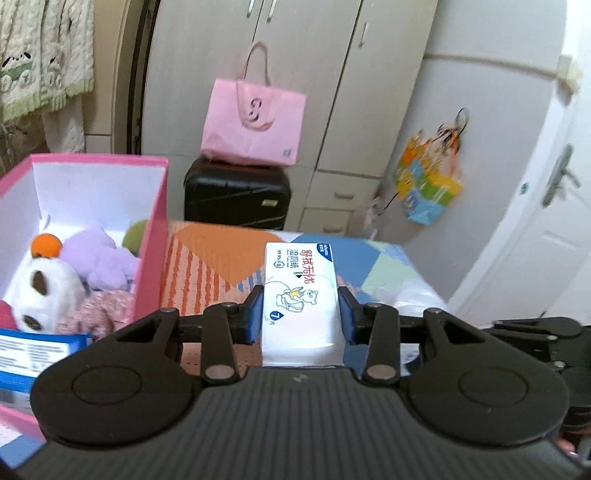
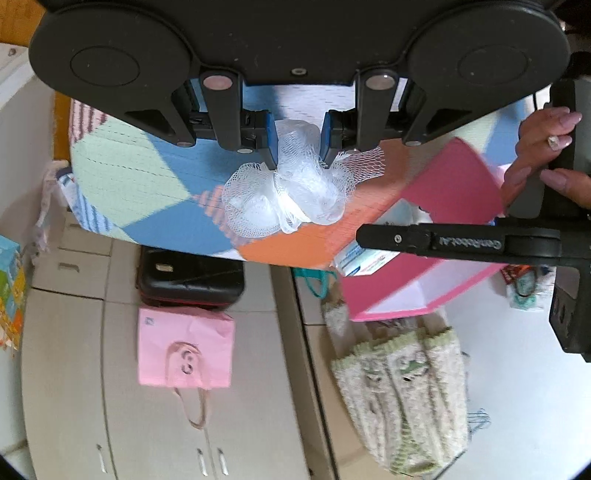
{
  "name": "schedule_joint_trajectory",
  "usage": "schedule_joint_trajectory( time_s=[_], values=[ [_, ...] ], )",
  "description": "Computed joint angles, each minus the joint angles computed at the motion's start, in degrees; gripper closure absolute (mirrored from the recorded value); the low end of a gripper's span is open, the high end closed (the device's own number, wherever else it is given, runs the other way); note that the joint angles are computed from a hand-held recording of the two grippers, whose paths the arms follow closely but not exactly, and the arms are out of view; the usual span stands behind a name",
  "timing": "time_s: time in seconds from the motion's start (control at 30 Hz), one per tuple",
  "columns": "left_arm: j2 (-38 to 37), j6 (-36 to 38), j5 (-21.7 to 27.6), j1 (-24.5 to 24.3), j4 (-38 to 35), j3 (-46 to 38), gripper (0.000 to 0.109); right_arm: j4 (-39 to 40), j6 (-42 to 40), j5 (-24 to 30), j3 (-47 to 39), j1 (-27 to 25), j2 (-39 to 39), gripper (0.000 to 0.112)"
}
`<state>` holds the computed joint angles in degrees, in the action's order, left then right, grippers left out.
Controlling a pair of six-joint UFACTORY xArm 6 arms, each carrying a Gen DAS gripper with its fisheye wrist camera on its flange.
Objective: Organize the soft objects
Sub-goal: 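Carry the tissue pack and the mesh puff with both grippers over the pink box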
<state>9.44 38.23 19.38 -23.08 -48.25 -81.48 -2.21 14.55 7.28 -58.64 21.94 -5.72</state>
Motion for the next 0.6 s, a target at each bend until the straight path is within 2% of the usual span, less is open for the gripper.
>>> schedule_joint_trajectory(
  time_s=[0.2, 0.33, 0.43, 0.6],
  values=[
    [-7.54, 9.36, 0.92, 2.47, -7.34, 4.84, 0.069, 3.55, -4.92, -0.08, -3.53, 3.90, 0.50, 0.086],
    [-11.07, 13.64, 2.80, 5.28, -10.96, 6.45, 0.069, 4.92, -8.19, 0.37, -8.72, 6.53, 3.44, 0.086],
    [-12.02, 17.28, 3.24, 7.24, -14.23, 6.17, 0.069, 8.07, -13.70, 0.26, -13.62, 8.38, 6.72, 0.086],
    [-10.31, 15.51, 7.59, 11.87, -14.12, 2.25, 0.069, 15.46, -23.00, 2.17, -23.58, 10.43, 13.17, 0.085]
  ],
)
